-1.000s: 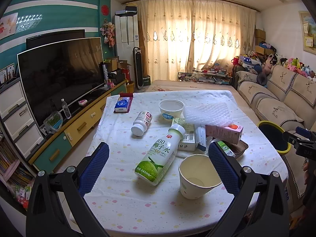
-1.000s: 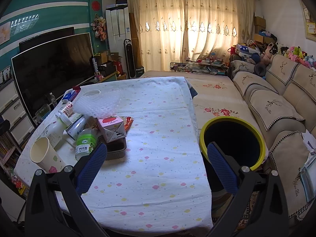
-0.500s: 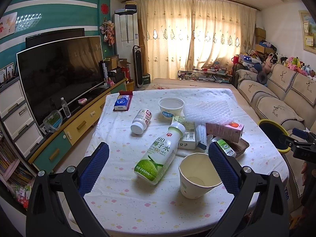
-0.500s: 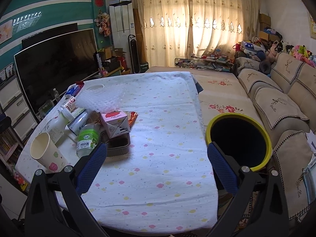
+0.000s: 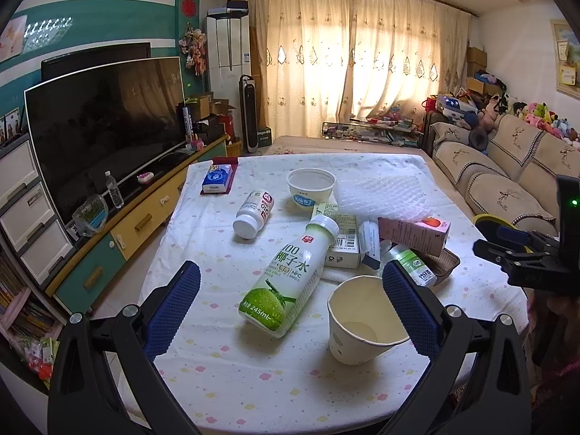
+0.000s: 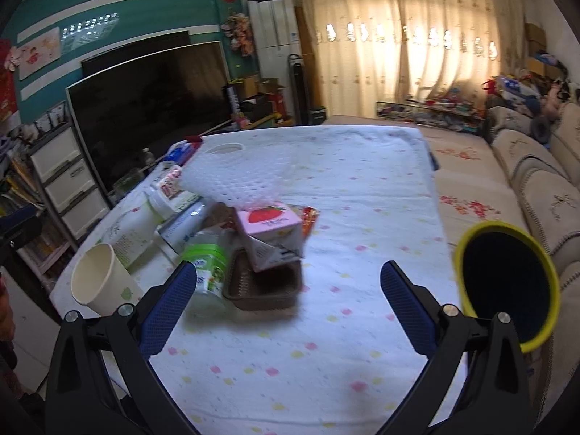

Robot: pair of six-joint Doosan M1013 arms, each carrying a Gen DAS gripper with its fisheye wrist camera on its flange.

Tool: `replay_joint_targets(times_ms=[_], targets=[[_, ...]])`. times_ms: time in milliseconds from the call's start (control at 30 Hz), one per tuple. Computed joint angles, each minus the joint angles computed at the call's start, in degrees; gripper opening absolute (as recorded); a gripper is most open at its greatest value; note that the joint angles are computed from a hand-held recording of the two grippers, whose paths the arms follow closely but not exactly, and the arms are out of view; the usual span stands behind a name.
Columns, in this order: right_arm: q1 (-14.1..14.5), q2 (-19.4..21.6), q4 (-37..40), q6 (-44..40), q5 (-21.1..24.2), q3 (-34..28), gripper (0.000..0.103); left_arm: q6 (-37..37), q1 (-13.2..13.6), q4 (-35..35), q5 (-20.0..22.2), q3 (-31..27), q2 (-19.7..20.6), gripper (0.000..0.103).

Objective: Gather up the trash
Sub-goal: 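Grasp the pink strawberry milk carton with the right gripper and lift, then carry the carton over the yellow bin and open the right gripper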

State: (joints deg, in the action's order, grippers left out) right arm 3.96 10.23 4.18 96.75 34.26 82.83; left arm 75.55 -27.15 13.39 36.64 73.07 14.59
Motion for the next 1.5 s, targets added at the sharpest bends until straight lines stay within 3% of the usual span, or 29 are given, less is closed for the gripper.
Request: replay_joint_targets(times_ms=[200, 367, 567, 800, 1333, 1400, 1500], targets=[[-0.82, 3.88, 6.85, -7.57, 3.18, -4.18, 0.079, 0.25, 0.37, -0.71, 0.98, -0.96, 0.98, 0.099], [-1.37, 6.61, 9.78, -9.52, 5.33, -6.82, 0.072, 0.86, 0.64, -1.47, 1.80, -1.97, 1.97, 0.099], [-1.99, 8.68, 12.66, -12.07, 7.25, -8.94, 0.055, 1.93, 0.75, -2.56, 2.76, -3.12, 3.02, 0.099], [-1.84, 7.06, 12.99, -13.55, 4.79, -7.85, 0.052, 2.62, 0.81, -3.50, 3.17, -3.99, 3.90, 0.099], [-2.55, 1.18, 2.55, -1.85, -1.43, -4.23, 0.049, 4.22, 0.42, -4.71, 2.23, -3.44, 3.34, 0.099], [-2.88, 0.02, -3.53, 4.21, -2.43, -3.17, 0.049, 4.62, 0.40, -4.92, 1.99, -3.30, 3.26, 0.099], [-3.42, -1.14, -20.50, 20.82, -1.10, -1.95, 0.049, 5.65, 0.43, -5.90, 1.79, -3.31, 3.24, 0.099]])
